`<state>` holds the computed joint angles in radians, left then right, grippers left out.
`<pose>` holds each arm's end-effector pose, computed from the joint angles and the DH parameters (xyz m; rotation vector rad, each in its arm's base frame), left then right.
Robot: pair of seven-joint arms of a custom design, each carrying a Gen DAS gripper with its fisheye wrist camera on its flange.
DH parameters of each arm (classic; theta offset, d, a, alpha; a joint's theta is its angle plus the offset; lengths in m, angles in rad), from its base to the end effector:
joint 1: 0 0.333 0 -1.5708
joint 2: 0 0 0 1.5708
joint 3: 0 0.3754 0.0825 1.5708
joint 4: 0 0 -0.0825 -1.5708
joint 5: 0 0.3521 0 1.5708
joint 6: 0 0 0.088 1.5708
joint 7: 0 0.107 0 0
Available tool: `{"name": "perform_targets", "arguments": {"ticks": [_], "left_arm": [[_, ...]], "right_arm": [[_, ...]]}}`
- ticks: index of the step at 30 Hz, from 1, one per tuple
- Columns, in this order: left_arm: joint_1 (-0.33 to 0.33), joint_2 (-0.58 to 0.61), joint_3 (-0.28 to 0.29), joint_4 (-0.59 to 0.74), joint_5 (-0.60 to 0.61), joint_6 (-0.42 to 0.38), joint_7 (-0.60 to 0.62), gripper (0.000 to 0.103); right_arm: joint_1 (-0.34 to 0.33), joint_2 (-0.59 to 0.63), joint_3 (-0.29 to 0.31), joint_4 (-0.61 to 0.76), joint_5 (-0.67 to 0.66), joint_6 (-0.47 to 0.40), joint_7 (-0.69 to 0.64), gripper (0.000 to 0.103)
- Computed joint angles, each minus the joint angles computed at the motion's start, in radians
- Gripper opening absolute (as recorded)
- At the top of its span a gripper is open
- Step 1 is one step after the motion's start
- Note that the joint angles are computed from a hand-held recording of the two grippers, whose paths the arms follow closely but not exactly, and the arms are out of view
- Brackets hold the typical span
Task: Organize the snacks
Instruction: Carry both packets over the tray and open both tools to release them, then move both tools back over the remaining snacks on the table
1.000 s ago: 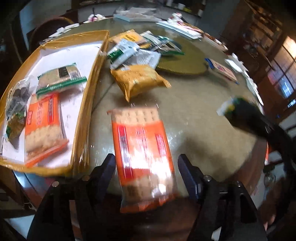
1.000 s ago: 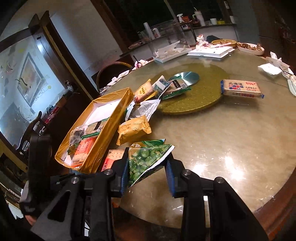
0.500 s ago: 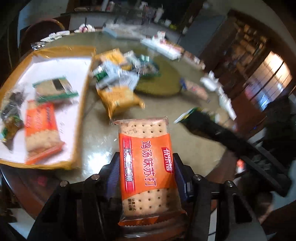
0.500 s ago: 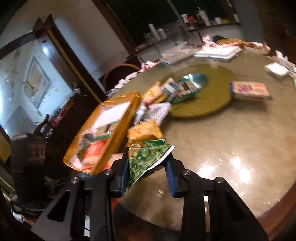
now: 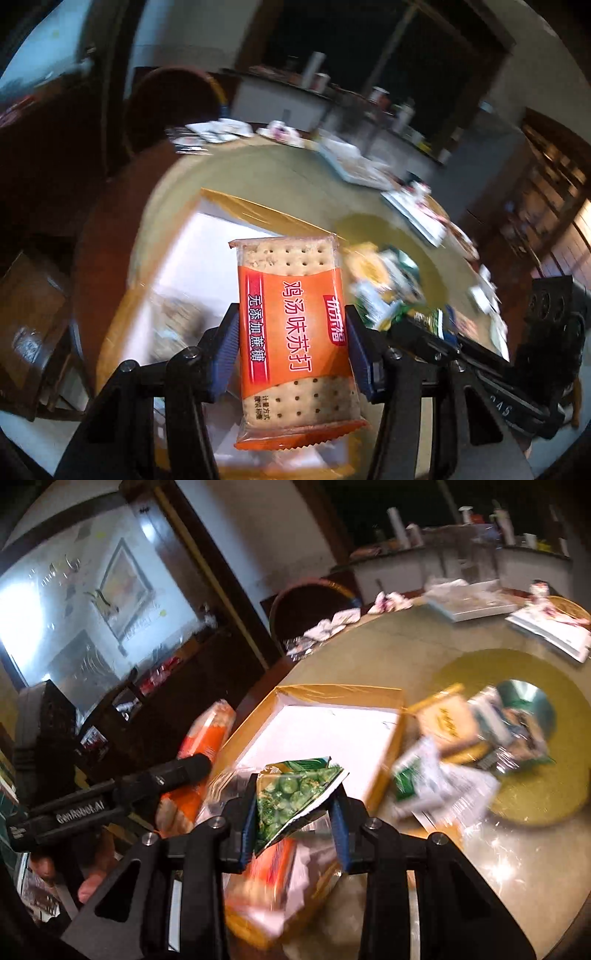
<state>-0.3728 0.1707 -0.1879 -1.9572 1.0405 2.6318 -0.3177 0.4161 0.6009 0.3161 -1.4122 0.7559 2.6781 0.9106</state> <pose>0.5087 -0.3358 0.5136 -2.2214 1.2674 -0.9543 0.6241 0.4397 0.4939 -2.0050 0.9348 0.1034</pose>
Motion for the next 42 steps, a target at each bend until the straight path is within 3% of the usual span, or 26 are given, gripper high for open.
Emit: {"name": "perform_targets", "arguments": {"ticks": [2, 7, 10, 16, 19, 20, 21, 22, 24, 27, 31, 34, 38, 42], "left_arm": [[0.021, 0.001, 0.012, -0.007, -0.022, 0.002, 0.02, 0.053], [0.046, 0.057, 0.02, 0.032, -0.123, -0.057, 0.151, 0.053], [0.06, 0.076, 0.021, 0.027, -0.207, -0.057, 0.224, 0.054], [0.068, 0.102, 0.022, 0.029, -0.292, -0.029, 0.326, 0.054], [0.082, 0.098, 0.028, -0.005, -0.338, 0.078, 0.35, 0.065], [0.072, 0.085, 0.046, -0.031, -0.316, 0.136, 0.305, 0.076], [0.058, 0.08, 0.064, -0.041, -0.286, 0.163, 0.262, 0.084], [0.04, 0.074, 0.08, -0.047, -0.252, 0.169, 0.215, 0.084], [0.014, 0.059, 0.074, -0.041, -0.237, 0.106, 0.171, 0.084], [-0.047, 0.035, 0.077, -0.028, -0.079, 0.025, 0.003, 0.084], [-0.092, 0.026, 0.018, 0.002, 0.016, -0.112, -0.126, 0.084], [-0.122, 0.053, -0.023, 0.044, 0.04, -0.184, -0.135, 0.084], [-0.151, 0.111, -0.042, 0.118, 0.03, -0.192, -0.064, 0.084], [-0.183, 0.17, -0.034, 0.198, -0.004, -0.162, 0.02, 0.084]], "right_arm": [[0.065, 0.079, -0.06, 0.129, -0.102, -0.056, 0.102, 0.036], [0.153, 0.254, -0.146, 0.412, -0.295, -0.2, 0.303, 0.036], [0.158, 0.34, -0.148, 0.55, -0.346, -0.297, 0.384, 0.036], [0.166, 0.387, -0.151, 0.627, -0.4, -0.353, 0.44, 0.041], [0.143, 0.331, -0.125, 0.525, -0.373, -0.288, 0.419, 0.065], [0.131, 0.298, -0.113, 0.464, -0.355, -0.245, 0.4, 0.071], [0.117, 0.262, -0.097, 0.399, -0.332, -0.199, 0.375, 0.073], [0.1, 0.227, -0.082, 0.337, -0.308, -0.161, 0.351, 0.074], [0.065, 0.159, -0.052, 0.224, -0.257, -0.111, 0.309, 0.074], [-0.005, 0.062, 0.018, 0.056, -0.138, -0.026, 0.192, 0.074], [-0.131, -0.09, 0.137, -0.19, 0.123, 0.104, -0.068, 0.079], [-0.225, -0.176, 0.216, -0.326, 0.363, 0.175, -0.29, 0.084], [-0.302, -0.246, 0.225, -0.436, 0.597, 0.154, -0.462, 0.084], [-0.308, -0.281, 0.166, -0.489, 0.646, 0.113, -0.498, 0.084]]}}
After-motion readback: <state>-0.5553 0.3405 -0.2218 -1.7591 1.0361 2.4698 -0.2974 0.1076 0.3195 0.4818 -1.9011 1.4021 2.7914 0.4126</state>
